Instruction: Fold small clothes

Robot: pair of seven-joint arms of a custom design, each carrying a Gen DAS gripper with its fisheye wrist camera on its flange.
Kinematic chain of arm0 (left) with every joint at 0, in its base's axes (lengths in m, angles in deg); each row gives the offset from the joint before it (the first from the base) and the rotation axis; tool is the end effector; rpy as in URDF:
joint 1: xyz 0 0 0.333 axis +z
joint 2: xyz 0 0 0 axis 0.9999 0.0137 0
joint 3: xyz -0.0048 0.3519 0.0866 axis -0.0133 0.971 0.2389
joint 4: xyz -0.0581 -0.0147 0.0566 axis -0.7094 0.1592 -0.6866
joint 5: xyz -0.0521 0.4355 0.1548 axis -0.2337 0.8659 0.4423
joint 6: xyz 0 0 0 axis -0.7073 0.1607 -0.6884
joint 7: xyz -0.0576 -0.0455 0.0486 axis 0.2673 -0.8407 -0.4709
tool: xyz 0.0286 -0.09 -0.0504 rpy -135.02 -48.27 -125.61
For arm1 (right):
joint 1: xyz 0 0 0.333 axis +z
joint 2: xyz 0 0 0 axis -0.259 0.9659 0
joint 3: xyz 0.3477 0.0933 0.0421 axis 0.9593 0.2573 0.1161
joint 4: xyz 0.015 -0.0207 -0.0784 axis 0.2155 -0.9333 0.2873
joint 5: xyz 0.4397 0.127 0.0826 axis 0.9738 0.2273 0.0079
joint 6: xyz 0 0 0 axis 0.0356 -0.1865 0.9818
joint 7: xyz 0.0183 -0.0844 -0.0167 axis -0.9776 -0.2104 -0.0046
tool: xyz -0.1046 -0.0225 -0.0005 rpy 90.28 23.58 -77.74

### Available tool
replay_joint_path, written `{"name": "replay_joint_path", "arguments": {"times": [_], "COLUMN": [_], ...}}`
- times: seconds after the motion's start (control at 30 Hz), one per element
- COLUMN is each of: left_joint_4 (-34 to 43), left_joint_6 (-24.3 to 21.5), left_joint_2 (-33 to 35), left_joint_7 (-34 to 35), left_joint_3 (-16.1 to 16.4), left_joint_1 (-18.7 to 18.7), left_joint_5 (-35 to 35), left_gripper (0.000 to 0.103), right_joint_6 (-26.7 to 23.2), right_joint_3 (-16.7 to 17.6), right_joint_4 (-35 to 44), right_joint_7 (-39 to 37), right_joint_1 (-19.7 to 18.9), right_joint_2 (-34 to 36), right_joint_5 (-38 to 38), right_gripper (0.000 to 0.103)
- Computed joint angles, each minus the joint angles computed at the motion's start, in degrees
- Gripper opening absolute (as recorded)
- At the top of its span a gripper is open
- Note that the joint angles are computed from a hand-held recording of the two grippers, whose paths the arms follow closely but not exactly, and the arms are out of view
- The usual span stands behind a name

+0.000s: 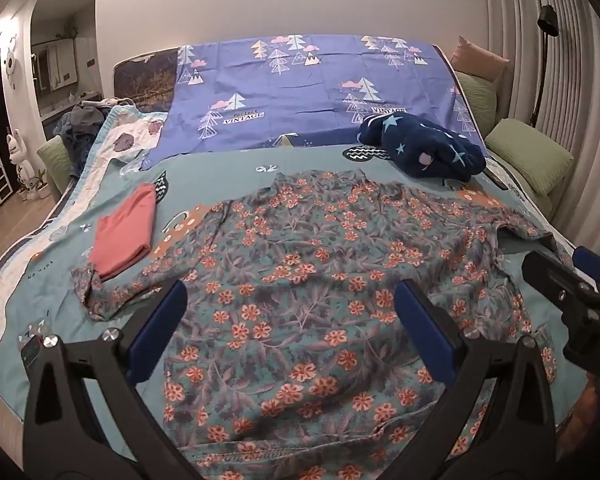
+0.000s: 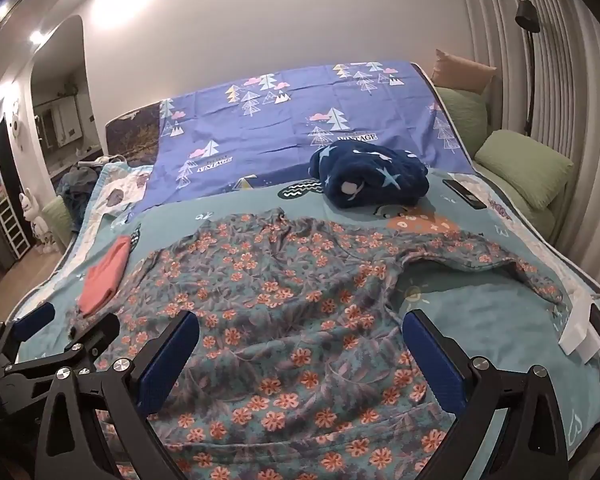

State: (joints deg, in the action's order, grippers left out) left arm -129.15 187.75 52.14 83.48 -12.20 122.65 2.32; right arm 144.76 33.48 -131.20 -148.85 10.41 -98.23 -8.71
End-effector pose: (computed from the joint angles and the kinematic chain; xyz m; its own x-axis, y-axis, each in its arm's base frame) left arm 0.4695 -0.2295 0.4399 -0.1214 -0.9924 -0.0219 -0.5861 0.0895 -0.8053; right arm 0.3897 0.3665 0.4466 -0.1584 -0.9820 -0.1030 -0.5435 0.1738 -0.8212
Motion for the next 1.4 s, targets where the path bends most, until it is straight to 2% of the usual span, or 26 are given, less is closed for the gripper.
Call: {"name": "replay_joint_path", "arguments": {"times": [0.1, 0.33, 0.57, 1.4], "left_joint_4": [0.4, 0.9, 0.9, 1.4], "left_joint_6": [-0.3, -0.9, -1.1, -1.1], "left_joint_2": [0.5, 2.2, 1.0, 2.7], "left_joint_7": [-0.1, -1.4, -3.4, -3.9], "left_joint_3": [-0.9, -0.6, -3.4, -3.7], "left_joint_1": [1.0, 0.9, 3.7, 4.6], "left_joint_5": [0.3, 1.2, 2.7, 4.6], "left_gripper": [0.103, 0.103, 0.102, 0.103], "right_joint_6": [1.3, 1.1, 1.3, 2.3], "right_joint_3": [-0.2, -0.2, -0.4, -1.2], "right_joint_4": [0.1, 0.3, 0.4, 1.3], "right_joint_7": [0.4, 0.8, 1.0, 0.7], "right_joint_1": [-0.2, -0.1, 0.0, 0.4], "right_joint_2": [0.4, 0.8, 1.3, 2.8], "right_joint_5": [-0.7, -1.0, -1.3, -1.4], "right_gripper": [0.103, 0.103, 0.103, 0.103]}}
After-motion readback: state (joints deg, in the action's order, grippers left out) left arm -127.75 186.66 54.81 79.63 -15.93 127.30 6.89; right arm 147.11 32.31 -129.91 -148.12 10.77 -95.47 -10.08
